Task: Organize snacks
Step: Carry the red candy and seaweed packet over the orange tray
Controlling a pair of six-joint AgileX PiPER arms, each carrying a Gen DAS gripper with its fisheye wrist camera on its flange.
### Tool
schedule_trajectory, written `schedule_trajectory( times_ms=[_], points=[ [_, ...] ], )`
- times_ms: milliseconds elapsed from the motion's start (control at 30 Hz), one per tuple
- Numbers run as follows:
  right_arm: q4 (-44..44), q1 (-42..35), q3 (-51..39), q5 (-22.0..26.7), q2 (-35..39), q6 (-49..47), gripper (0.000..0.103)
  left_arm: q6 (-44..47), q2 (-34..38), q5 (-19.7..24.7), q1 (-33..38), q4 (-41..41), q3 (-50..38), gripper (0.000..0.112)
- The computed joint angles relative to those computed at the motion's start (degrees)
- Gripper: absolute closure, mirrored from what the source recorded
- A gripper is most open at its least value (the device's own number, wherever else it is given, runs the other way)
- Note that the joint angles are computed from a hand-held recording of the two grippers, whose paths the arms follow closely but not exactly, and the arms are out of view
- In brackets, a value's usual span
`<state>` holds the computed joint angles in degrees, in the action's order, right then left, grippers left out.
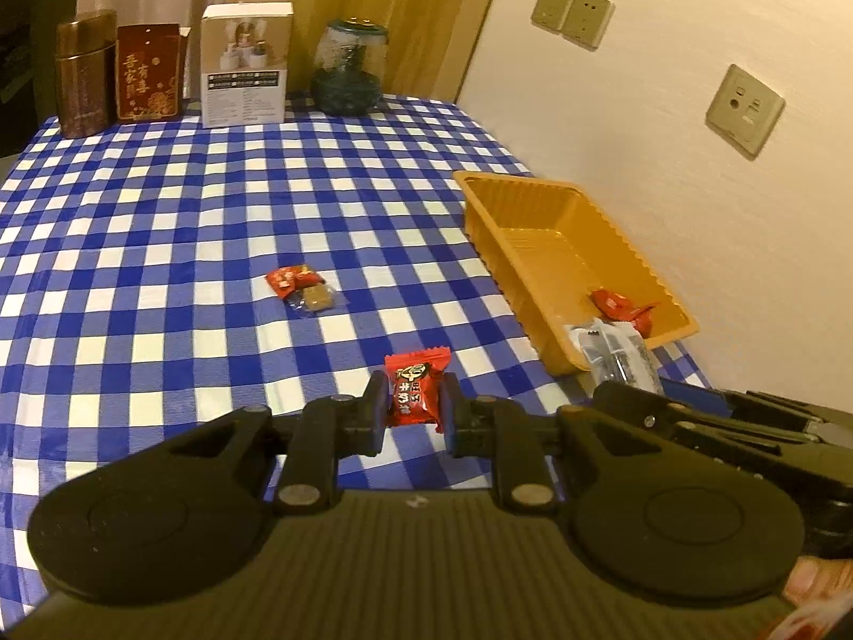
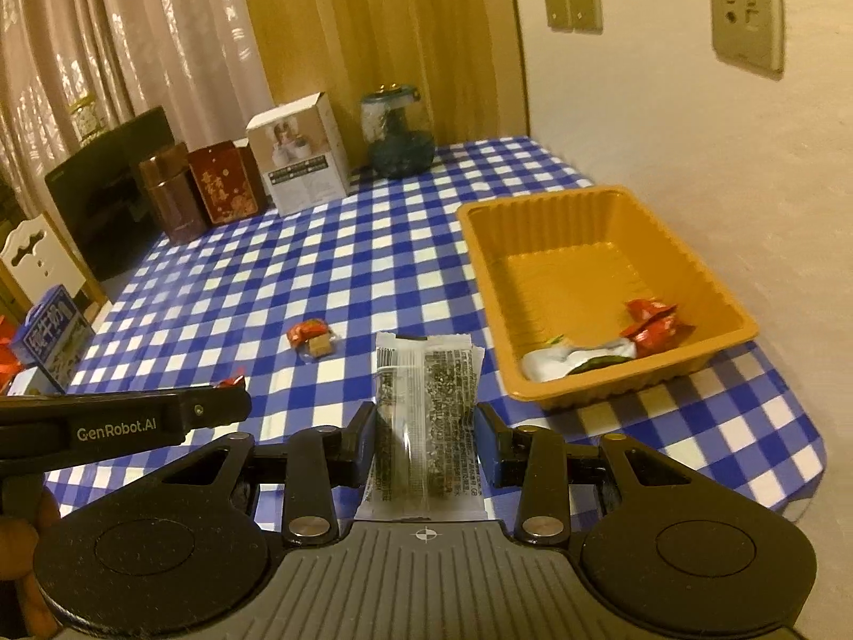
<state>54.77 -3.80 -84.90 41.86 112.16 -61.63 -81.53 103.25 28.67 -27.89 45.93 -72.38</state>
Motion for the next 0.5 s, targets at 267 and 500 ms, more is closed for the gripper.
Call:
schedule_trajectory(
  times_ms=[267,500],
  points=[
    [-0.32,-2.35,-0.97,-0.5,-0.02,0.24,0.064,4.58,2.46,0.23,-1.06,-3.03,-5.35,0.095],
    [-2.33,-4.27,-3.94,-0.49,1.62,2.84,0.064,11.01,6.71,0.63,-1.47,-7.87,-12.49,0.094]
  ],
)
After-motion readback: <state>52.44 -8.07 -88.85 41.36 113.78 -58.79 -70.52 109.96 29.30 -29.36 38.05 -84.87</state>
